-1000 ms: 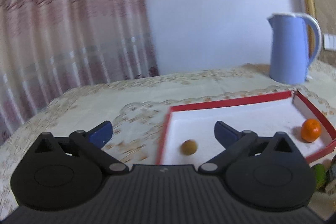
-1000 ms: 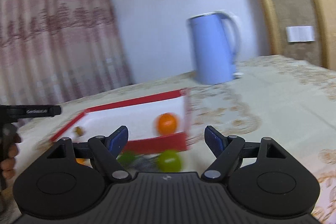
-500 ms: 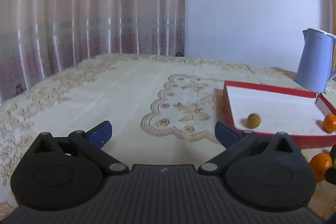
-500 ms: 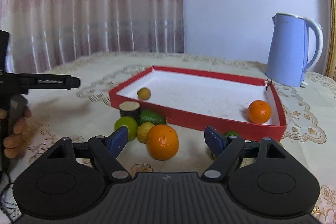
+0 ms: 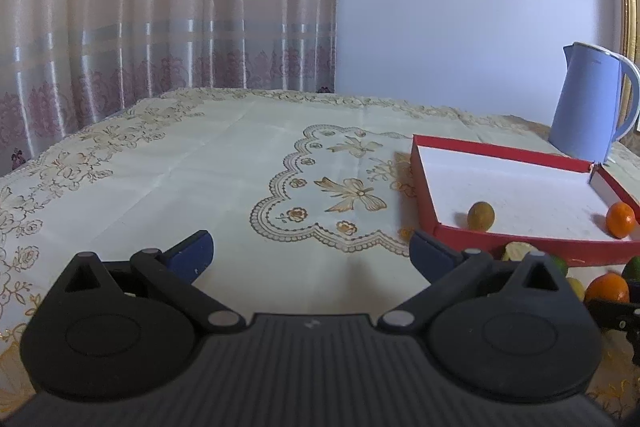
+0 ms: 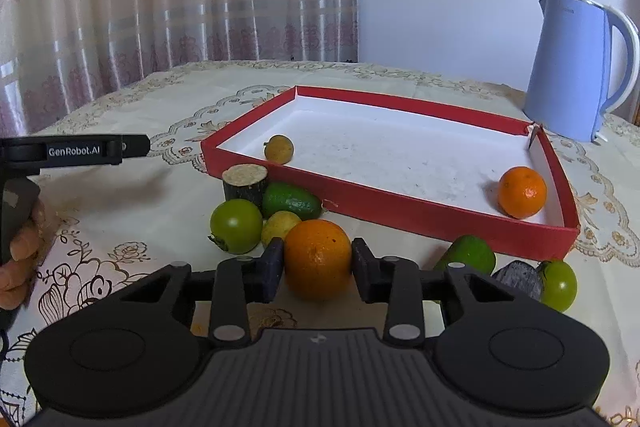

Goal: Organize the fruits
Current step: 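Grasp the second large mandarin orange with the right gripper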

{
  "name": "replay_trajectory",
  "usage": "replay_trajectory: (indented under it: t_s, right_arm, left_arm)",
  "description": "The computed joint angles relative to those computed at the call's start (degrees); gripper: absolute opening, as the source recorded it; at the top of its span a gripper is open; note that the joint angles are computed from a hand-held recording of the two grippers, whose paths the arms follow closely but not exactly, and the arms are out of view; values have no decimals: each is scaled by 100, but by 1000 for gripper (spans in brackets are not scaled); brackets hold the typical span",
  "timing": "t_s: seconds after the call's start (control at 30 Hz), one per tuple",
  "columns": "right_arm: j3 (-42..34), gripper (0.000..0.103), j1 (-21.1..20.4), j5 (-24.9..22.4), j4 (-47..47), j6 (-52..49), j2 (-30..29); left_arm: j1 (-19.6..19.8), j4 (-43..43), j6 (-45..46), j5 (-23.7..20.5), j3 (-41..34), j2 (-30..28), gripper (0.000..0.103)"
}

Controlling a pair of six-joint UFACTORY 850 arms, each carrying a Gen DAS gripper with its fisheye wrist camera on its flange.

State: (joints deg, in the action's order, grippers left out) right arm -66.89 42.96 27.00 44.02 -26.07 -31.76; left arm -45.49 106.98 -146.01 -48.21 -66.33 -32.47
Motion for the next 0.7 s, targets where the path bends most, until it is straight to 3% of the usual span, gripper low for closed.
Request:
replay_trajectory:
  t_s: [0.43,0.7]
  right_arm:
    - [475,34,65,802,-207,486,372]
    - [417,34,0,1064,-133,358,440]
  left_arm:
    - [-37,-287,397,-87,-151,-115,103]
    - [-18,-298,455,9,-161,-118,103]
